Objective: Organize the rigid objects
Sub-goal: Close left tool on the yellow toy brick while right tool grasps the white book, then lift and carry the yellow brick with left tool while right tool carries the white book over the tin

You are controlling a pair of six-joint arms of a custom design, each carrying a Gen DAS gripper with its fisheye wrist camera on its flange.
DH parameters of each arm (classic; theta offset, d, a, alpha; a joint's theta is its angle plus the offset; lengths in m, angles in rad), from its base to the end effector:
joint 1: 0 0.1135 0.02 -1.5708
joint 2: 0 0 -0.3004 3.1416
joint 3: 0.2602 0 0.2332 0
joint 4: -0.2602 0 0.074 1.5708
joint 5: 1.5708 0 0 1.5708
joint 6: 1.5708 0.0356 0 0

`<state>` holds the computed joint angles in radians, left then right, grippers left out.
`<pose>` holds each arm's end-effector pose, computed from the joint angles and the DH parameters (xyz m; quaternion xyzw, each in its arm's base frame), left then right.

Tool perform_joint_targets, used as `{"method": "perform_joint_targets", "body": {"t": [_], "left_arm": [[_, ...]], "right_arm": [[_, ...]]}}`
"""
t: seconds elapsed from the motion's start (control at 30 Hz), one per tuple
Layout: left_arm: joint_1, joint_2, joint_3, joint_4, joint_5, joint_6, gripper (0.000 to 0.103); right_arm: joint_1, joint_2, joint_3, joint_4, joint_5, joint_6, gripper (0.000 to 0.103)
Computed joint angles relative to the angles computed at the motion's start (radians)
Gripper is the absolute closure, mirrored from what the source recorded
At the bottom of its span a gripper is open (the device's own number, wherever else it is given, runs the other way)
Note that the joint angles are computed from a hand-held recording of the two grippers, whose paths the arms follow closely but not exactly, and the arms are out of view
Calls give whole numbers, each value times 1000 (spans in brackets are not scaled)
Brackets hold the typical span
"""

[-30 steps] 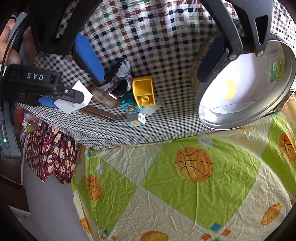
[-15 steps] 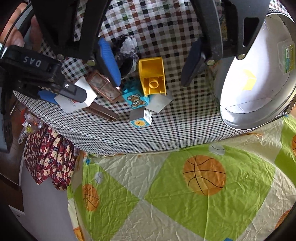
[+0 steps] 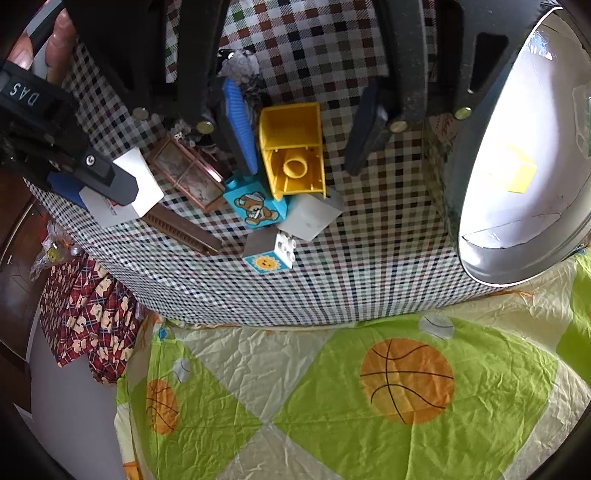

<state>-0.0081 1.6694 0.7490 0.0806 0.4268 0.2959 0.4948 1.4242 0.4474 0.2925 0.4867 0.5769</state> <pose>0.3047 -0.0172 0.1902 0.2130 0.8908 -0.1457 0.3741 0.2136 0.0963 0.1908 0.1392 0.8718 0.0254 0.4690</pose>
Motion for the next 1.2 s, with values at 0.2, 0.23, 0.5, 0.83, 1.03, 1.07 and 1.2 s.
{"method": "perform_joint_targets", "body": {"t": [0.2, 0.23, 0.5, 0.83, 1.03, 1.07, 1.2], "left_arm": [[6, -20, -29, 35, 8, -2, 73], [9, -29, -39, 49, 11, -6, 72], [45, -98, -127, 202, 38, -46, 73], [72, -174, -251, 423, 49, -99, 72], [108, -198, -309, 524, 77, -122, 72], [114, -202, -318, 540, 80, -126, 72], [133, -207, -340, 580, 92, -134, 72]], "right_arm": [[40, -2, -4, 28, 58, -4, 22], [46, -6, -9, 36, 68, -3, 22], [95, -33, -47, 107, 151, -10, 22], [142, -38, -128, 344, 209, -51, 22], [171, -19, -139, 420, 240, -84, 22], [176, -17, -142, 433, 246, -87, 22], [201, 4, -144, 479, 277, -99, 22]]}}
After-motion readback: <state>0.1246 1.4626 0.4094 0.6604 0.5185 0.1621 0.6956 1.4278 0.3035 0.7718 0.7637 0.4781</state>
